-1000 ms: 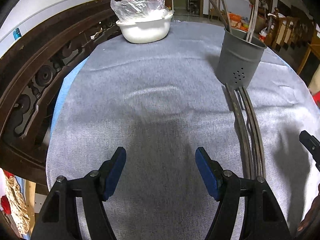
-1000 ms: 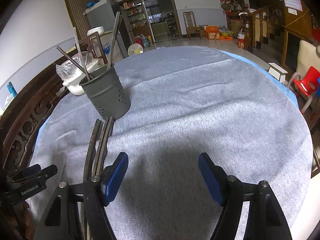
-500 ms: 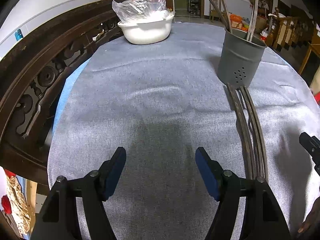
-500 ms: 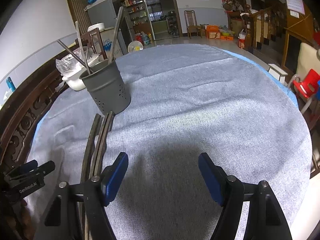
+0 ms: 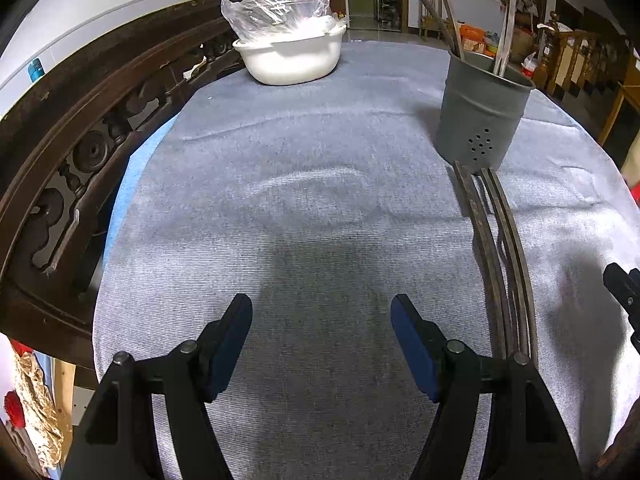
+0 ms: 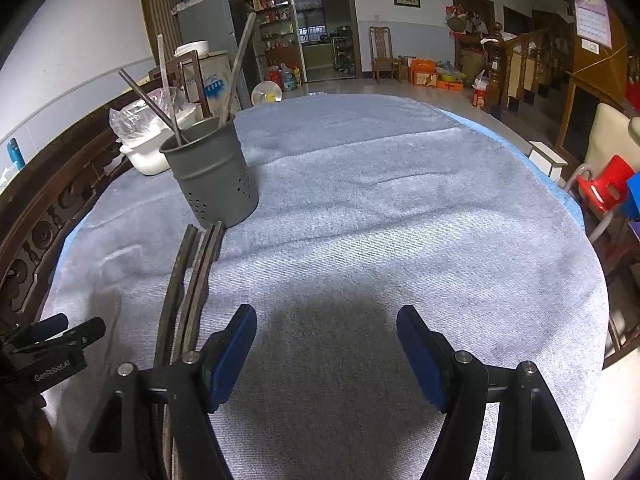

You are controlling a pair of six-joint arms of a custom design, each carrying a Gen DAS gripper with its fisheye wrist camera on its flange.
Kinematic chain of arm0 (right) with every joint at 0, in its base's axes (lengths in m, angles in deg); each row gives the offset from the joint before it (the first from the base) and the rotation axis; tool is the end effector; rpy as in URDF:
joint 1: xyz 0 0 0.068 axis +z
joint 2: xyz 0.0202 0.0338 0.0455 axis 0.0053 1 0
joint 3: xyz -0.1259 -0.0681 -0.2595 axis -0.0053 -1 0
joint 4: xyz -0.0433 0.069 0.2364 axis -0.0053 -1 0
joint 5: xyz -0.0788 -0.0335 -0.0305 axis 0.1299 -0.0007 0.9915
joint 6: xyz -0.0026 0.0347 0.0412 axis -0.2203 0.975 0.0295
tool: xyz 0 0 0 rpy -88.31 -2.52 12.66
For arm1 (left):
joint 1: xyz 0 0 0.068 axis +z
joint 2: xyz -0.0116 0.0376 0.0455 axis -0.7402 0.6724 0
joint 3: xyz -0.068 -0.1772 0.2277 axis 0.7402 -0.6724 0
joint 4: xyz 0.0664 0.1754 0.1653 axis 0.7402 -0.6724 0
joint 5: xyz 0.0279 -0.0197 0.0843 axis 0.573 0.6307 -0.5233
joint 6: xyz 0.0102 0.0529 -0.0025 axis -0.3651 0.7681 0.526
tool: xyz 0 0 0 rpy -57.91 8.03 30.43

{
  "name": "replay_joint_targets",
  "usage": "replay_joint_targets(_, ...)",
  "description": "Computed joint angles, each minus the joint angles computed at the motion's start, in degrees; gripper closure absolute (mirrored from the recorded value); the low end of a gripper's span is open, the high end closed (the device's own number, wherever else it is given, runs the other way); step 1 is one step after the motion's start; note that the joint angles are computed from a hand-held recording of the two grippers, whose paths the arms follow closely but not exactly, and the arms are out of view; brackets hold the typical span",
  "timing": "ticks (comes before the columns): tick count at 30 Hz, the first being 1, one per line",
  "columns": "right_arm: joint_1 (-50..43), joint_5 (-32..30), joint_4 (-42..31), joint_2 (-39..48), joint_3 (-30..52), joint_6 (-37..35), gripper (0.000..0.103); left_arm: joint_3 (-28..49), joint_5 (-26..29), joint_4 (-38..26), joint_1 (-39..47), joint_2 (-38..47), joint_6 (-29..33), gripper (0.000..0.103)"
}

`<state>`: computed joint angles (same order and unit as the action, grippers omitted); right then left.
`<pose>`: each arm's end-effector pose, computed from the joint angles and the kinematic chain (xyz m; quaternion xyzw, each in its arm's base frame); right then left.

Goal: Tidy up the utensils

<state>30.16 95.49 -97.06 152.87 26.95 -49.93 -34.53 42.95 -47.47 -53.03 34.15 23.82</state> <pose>0.2650 0.1390 0.2153 0.0582 0.9284 0.0355 0.3653 0.2766 -0.0200 0.2065 -0.0168 0.9577 0.0504 0.2827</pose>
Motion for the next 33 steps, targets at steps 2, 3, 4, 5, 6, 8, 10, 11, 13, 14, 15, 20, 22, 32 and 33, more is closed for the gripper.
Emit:
replay_joint_targets(2, -0.11, -0.02, -0.04, -0.11, -0.01, -0.03, 0.027, -0.07, -0.17, 0.07, -0.31, 0.02, -0.08, 0.031)
replay_joint_targets(3, -0.09, 0.03, -0.07, -0.15, -0.04, -0.01, 0.027, -0.09, -0.18, 0.11, -0.35, -0.01, -0.03, 0.031)
replay_joint_targets(4, -0.04, 0.2, -0.09, -0.2, -0.05, 0.02, 0.027, -0.04, -0.2, 0.14, -0.37, 0.06, 0.02, 0.031)
replay_joint_targets(5, 0.01, 0.36, -0.17, -0.22, -0.01, 0.02, 0.027, -0.03, -0.31, 0.15, -0.39, 0.05, 0.02, 0.031)
replay_joint_targets(6, 0.13, 0.6, -0.26, -0.29, 0.01, 0.02, 0.027, -0.07, -0.31, 0.18, -0.39, -0.01, -0.02, 0.031)
replay_joint_targets(8, 0.38, 1.28, -0.48, -0.41, 0.06, 0.03, 0.027, -0.11, -0.39, 0.24, -0.41, -0.05, -0.09, 0.031)
replay_joint_targets(10, 0.45, 1.48, -0.77, -0.45, 0.15, 0.11, 0.027, -0.16, -0.41, 0.24, -0.42, -0.1, -0.12, 0.031)
replay_joint_targets(11, 0.44, 1.57, -0.94, -0.43, 0.24, 0.14, 0.027, -0.16, -0.42, 0.25, -0.49, -0.17, -0.25, 0.031)
replay_joint_targets(13, 0.5, 1.91, -1.31, -0.34, 0.4, 0.26, 0.027, -0.22, -0.4, 0.33, -0.46, -0.2, -0.18, 0.031)
replay_joint_targets(14, 0.51, 2.06, -1.46, -0.34, 0.44, 0.37, 0.027, -0.21, -0.4, 0.33, -0.43, -0.15, -0.18, 0.031)
replay_joint_targets(15, 0.61, 2.19, -1.63, -0.39, 0.48, 0.51, 0.027, -0.24, -0.38, 0.33, -0.38, -0.21, -0.19, 0.031)
replay_joint_targets(20, 0.89, 3.28, -2.48, -0.33, 0.74, 0.73, 0.027, -0.3, -0.28, 0.35, -0.21, -0.28, -0.17, 0.031)
replay_joint_targets(22, 0.96, 3.51, -2.84, -0.14, 0.94, 0.86, 0.027, -0.36, -0.27, 0.41, -0.19, -0.29, -0.16, 0.031)
replay_joint_targets(32, 1.25, 5.14, -4.5, 0.53, 1.74, 1.18, 0.027, -0.42, -0.47, 0.41, -0.26, -0.24, -0.08, 0.031)
replay_joint_targets(33, 1.28, 5.28, -4.64, 0.61, 1.82, 1.18, 0.027, -0.47, -0.51, 0.47, -0.25, -0.21, -0.05, 0.031)
